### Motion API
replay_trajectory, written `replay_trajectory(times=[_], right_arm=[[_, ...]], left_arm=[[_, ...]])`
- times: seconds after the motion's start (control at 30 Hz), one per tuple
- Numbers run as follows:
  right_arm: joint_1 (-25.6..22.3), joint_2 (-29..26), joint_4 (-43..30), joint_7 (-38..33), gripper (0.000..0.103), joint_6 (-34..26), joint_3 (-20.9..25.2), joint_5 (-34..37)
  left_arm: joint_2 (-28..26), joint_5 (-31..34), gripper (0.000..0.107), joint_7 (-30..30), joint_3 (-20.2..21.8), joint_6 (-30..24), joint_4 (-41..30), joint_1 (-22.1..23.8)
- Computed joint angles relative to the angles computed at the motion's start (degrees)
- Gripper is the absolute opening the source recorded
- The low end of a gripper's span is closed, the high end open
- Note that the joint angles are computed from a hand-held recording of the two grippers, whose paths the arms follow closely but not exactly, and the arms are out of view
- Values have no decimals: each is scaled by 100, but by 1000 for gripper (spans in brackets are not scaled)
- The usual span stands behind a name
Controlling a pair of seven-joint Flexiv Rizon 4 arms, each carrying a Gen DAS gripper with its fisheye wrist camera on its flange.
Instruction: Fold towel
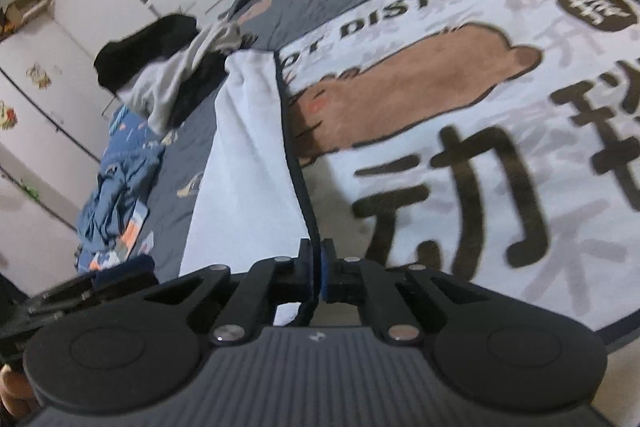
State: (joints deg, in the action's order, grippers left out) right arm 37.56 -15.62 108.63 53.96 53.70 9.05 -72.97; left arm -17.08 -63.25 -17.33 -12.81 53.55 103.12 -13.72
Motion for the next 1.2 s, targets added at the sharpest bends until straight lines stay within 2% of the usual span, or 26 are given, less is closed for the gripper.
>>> replay_trajectory(times=[0.3,0.87,1.0,1.2], right_arm=[[-139,826,682,561,3,-811,346,24],[-469,2234,1722,897,3,-2361,1190,1123],[-558,2632,1931,851,3,-2743,1392,1437],[-650,3276,2257,767,3,-3297,1724,2123]], left_arm=[[73,-44,64,191,-30,-123,60,-87],[36,167,65,563,-208,-435,43,-509],[24,10,65,664,-276,-280,71,-630],[-158,181,65,421,-341,-252,-87,-752]])
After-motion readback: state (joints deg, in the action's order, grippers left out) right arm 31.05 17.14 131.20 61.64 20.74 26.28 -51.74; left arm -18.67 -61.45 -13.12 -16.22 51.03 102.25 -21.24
